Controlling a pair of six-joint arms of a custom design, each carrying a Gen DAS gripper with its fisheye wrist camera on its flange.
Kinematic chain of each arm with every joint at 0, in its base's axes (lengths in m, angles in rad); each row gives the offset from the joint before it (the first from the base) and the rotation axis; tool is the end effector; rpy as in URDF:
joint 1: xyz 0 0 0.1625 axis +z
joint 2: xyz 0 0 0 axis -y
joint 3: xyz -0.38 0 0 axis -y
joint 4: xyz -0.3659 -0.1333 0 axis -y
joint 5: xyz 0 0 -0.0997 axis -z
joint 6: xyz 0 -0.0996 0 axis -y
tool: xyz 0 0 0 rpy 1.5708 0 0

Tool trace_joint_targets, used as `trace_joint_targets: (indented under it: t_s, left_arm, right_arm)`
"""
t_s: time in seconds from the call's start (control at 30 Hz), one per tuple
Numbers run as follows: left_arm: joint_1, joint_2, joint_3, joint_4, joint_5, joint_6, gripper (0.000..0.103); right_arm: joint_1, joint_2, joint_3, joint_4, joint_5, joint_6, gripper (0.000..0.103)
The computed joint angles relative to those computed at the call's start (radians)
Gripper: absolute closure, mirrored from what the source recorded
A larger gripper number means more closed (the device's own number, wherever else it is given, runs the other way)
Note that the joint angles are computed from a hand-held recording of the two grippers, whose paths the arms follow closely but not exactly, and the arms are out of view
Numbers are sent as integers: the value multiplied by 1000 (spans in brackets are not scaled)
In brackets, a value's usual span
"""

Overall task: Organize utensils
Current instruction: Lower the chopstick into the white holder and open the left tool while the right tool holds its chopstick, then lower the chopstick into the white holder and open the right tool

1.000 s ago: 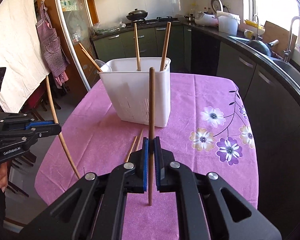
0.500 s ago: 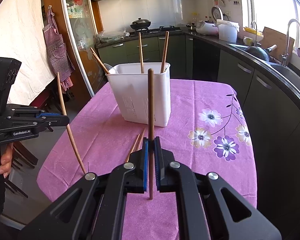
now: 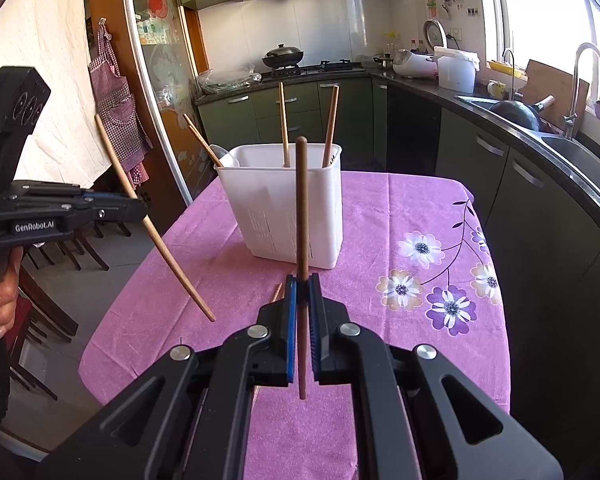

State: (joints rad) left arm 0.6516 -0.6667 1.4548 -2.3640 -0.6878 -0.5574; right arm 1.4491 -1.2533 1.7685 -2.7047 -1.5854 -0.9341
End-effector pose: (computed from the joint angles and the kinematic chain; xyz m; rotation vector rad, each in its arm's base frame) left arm -0.3946 -0.5654 0.0753 0.4259 2.3444 -0.7624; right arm 0.0609 -0.5878 0.3199 1.0698 -2.5033 0.7416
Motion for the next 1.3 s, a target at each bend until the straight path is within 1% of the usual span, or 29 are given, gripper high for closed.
trace_joint_targets:
  t_s: [0.1, 0.17, 0.3, 0.43, 0.53, 0.6, 0.7, 0.83, 0.9, 0.97, 1.0, 1.1, 1.17, 1.2, 1.3]
  left_arm:
    - [4, 16, -78, 14, -11, 40, 96]
    - [0, 29, -128, 23, 7, 63, 96]
    - [-9, 63, -237, 31, 59, 118, 96]
    - [-15, 107, -338, 7, 126, 184, 96]
    - [-9, 160, -422, 3, 195, 222, 96]
    - [5, 194, -474, 39, 214, 212, 96]
    - [34, 221, -513, 108, 200, 161, 96]
    - [61, 238, -509, 148, 200, 125, 96]
    - [67, 238, -500, 165, 188, 110, 96]
    - [69, 230, -472, 157, 179, 106, 94]
    - [68, 222, -455, 151, 179, 104, 92]
    - [58, 183, -378, 94, 168, 102, 84]
    - [42, 151, -310, 36, 183, 111, 80]
    - [32, 136, -275, 11, 193, 113, 77]
    - [7, 88, -182, -35, 196, 103, 73]
  right_arm:
    - [0, 2, -5, 5, 1, -2, 97]
    - [-1, 4, -9, 10, 1, -2, 97]
    - [-7, 8, -18, 20, 3, 1, 96]
    - [-12, 14, -29, 29, 6, 4, 97]
    - [-16, 14, -32, 37, 12, 2, 96]
    - [-15, 13, -35, 41, 18, 1, 96]
    - [-8, 10, -45, 45, 32, 0, 96]
    - [14, 6, -66, 55, 53, 5, 96]
    - [30, 5, -76, 53, 67, 9, 97]
    - [45, 11, -90, 35, 81, 19, 97]
    - [55, 17, -98, 25, 85, 25, 97]
    - [83, 40, -137, 10, 109, 47, 96]
    - [101, 59, -169, 5, 129, 66, 97]
    - [109, 68, -185, -1, 148, 71, 97]
    - [137, 106, -242, -27, 183, 95, 96]
